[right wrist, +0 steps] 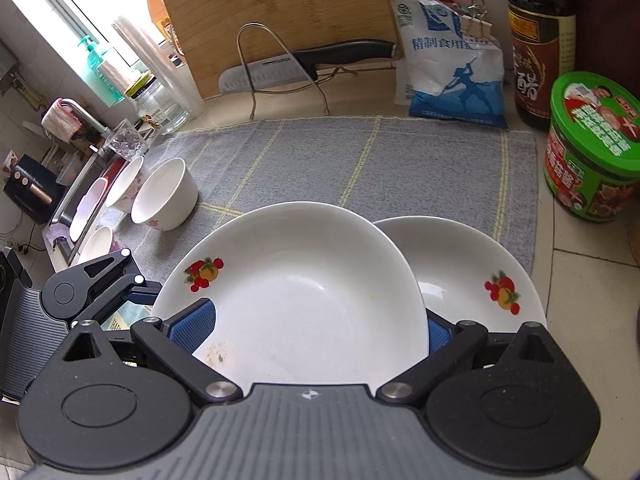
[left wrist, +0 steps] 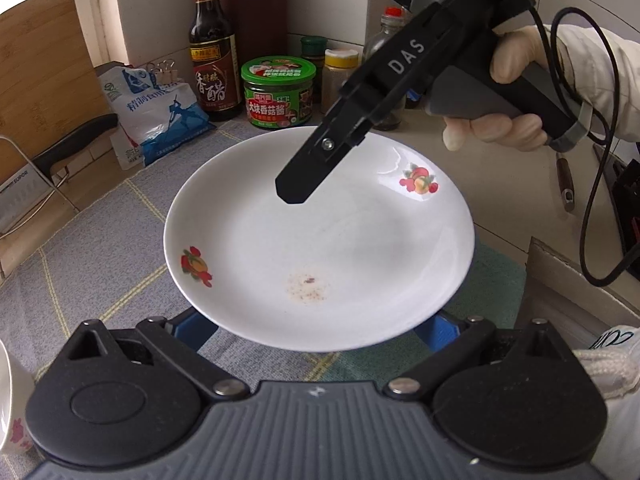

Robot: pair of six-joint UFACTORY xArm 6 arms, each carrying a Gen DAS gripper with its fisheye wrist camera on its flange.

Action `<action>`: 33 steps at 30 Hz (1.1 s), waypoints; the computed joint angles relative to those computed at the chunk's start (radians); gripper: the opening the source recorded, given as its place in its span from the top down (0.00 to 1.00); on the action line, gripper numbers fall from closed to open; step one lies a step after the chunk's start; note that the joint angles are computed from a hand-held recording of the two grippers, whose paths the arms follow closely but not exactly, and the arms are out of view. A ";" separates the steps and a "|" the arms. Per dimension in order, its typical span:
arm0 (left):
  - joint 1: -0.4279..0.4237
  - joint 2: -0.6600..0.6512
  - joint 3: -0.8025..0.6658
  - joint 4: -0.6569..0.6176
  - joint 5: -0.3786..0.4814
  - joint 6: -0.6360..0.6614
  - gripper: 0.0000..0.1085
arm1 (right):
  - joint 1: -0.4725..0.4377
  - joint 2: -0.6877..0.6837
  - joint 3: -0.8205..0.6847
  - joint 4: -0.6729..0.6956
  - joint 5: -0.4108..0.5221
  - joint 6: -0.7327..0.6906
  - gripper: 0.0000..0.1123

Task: Organize plates and bowls
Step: 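Carry the fruit-decal plate with the right gripper toward the plate stack, then lower the plate onto the stack and open the right gripper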

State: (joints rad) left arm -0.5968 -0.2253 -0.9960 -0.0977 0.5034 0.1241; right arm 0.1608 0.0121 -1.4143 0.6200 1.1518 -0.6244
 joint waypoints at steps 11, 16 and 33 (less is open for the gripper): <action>-0.012 0.075 -0.064 -0.059 0.018 0.081 0.07 | -0.046 -0.010 0.034 0.004 -0.013 0.012 0.08; -0.010 0.091 -0.079 -0.070 0.025 0.097 0.07 | -0.058 0.000 0.029 0.008 -0.010 0.008 0.08; -0.002 0.133 -0.111 -0.100 0.030 0.133 0.07 | -0.073 0.026 0.007 0.004 -0.006 0.013 0.08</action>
